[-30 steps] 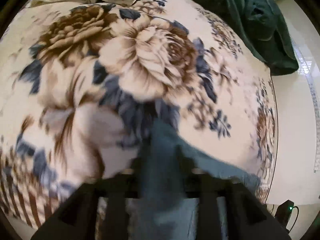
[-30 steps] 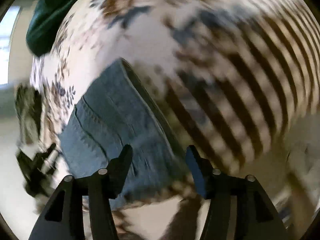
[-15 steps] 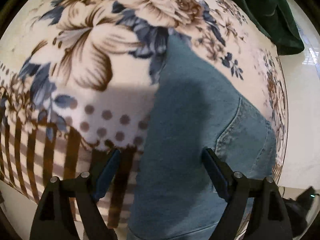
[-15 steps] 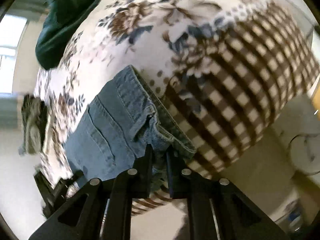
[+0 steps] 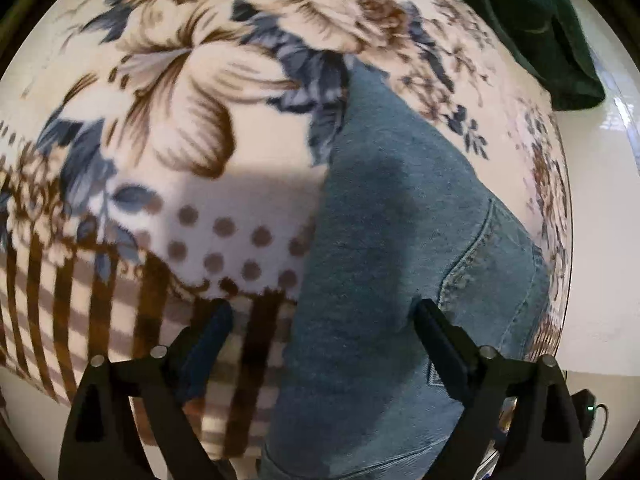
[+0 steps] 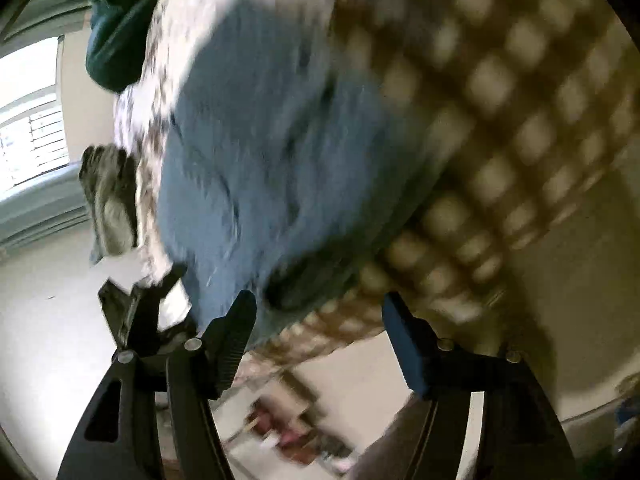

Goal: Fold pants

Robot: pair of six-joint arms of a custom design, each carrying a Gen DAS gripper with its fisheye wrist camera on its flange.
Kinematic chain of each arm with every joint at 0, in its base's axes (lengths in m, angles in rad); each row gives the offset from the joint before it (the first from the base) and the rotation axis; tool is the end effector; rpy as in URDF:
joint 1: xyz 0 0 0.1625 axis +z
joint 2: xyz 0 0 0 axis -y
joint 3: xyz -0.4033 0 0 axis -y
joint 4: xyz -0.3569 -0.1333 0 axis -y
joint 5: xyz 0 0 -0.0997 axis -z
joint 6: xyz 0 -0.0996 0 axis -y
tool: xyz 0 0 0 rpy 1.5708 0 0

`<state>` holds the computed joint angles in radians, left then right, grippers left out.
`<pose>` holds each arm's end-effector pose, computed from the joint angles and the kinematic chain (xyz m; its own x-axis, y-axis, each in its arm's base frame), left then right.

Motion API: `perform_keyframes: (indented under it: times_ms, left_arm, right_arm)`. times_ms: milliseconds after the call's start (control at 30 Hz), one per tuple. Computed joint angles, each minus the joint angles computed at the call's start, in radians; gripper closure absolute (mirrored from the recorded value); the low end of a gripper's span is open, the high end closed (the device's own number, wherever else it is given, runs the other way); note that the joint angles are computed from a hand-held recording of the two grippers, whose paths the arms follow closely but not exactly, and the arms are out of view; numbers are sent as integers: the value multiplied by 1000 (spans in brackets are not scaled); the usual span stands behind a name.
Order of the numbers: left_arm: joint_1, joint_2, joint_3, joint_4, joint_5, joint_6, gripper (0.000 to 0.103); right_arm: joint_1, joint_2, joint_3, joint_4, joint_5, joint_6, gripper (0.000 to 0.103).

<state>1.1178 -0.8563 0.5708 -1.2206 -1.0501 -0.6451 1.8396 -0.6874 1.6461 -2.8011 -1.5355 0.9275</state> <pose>-0.1422 -0.7100 0.4750 -0.8746 -0.2130 -0.4356 -0.1115 0.9626 -0.2468 0.3017 -0.5802 0.0572 -0.7811 0.5784 -0.2350 0.6154 0.7768 -0.1337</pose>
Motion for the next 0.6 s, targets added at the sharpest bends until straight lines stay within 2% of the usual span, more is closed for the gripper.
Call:
perform_keyframes:
  times_ms: [67, 100, 167, 333, 400, 500, 567, 600]
  left_arm:
    - [9, -10, 21, -31, -30, 9, 3]
    - [13, -9, 20, -35, -45, 5, 2]
    - [25, -3, 9, -26, -75, -12, 2]
    - [35, 19, -37, 10, -97, -20, 2]
    - [38, 33, -63, 31, -103, -20, 2]
    - [43, 39, -71, 28, -115, -12, 2]
    - [48, 41, -71, 22, -123, -9, 2]
    - [50, 41, -70, 23, -123, -11, 2]
  right_arm:
    - [-1, 66, -24, -77, 38, 21, 35]
    - [-9, 103, -24, -152, 78, 47, 35]
    - [-10, 161, -20, -311, 104, 100, 35]
    - [11, 218, -41, -489, 51, 146, 32]
    - [17, 215, -45, -497, 45, 125, 32]
    - [32, 207, -82, -392, -4, 65, 32]
    - [31, 190, -54, -376, -35, 86, 35]
    - [29, 191, -39, -405, -38, 114, 35]
